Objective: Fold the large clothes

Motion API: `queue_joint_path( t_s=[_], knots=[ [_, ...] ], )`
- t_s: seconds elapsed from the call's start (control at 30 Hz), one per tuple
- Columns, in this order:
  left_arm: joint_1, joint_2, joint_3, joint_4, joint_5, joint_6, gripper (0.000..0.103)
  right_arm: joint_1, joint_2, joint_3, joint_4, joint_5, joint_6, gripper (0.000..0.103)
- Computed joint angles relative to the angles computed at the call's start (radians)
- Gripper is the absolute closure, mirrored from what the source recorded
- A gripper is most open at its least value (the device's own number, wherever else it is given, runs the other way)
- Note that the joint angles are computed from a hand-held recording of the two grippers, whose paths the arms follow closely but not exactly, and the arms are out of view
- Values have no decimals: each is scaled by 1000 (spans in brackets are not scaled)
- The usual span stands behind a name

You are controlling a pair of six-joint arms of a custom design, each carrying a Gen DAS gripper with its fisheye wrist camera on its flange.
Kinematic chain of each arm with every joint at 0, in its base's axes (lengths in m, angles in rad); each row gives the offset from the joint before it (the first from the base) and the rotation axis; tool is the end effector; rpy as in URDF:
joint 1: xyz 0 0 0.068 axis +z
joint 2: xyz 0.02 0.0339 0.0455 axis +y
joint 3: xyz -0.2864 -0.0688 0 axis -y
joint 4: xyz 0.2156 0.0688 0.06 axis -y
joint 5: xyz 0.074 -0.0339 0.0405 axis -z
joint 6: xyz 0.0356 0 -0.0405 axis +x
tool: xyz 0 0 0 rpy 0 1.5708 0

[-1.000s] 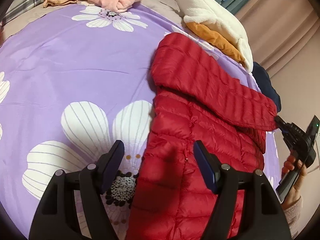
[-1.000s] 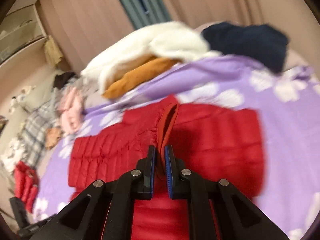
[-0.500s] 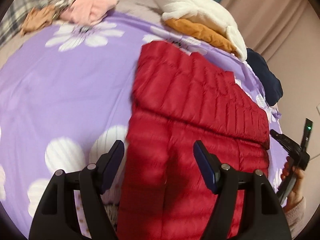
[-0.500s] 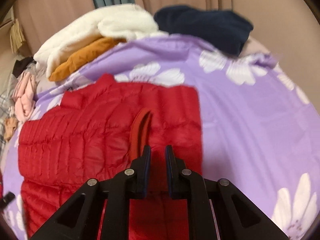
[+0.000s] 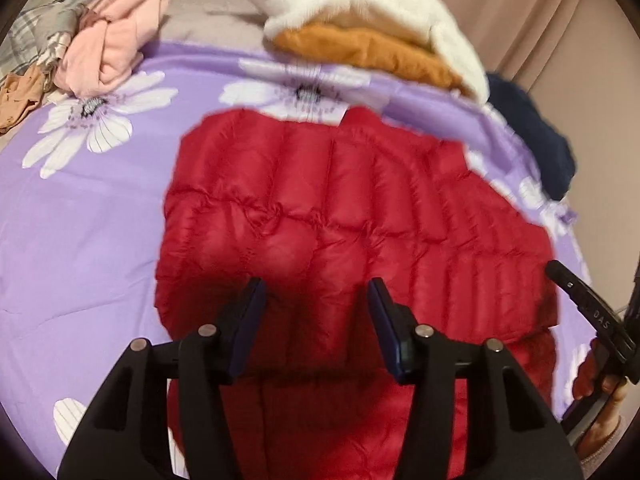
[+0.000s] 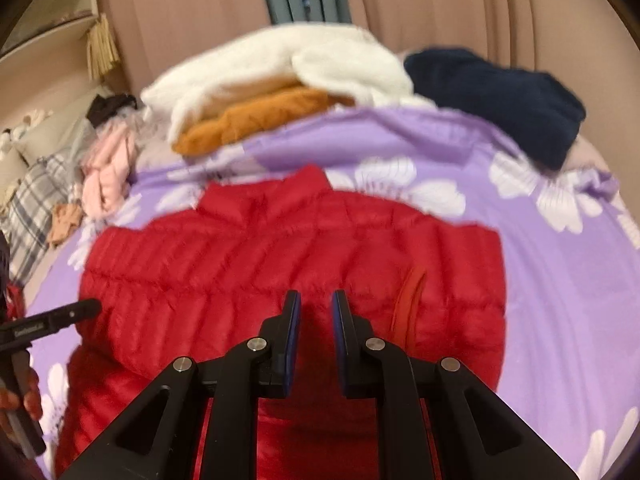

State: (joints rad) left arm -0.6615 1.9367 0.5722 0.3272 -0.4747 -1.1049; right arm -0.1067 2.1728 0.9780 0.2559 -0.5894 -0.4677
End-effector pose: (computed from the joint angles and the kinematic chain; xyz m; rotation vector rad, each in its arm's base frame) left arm 0.2302 -0.1586 0.0912 -0.6947 2.3476 -0.1408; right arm 0.3783 -0.0206 0.0875 -0.6488 2.2612 0.4647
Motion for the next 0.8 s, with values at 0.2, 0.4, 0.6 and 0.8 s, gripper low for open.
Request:
queue_joint_path(
  t_s=[0.2,0.4,0.6,0.8],
  knots=[
    [33,133,29,61,80,76,49,2,103,64,-65,44,-51,90],
    [42,83,-6,57,114,33,49,13,65,56,-107,76,-45,90],
    [-200,-101,-179,29,-47,-215,34,-147,-55,-17,-228,-98,-189,67],
    [-597,-92,-368,98,-209,-792,32,-325,-40,51,-482,-176,-358,58]
  ],
)
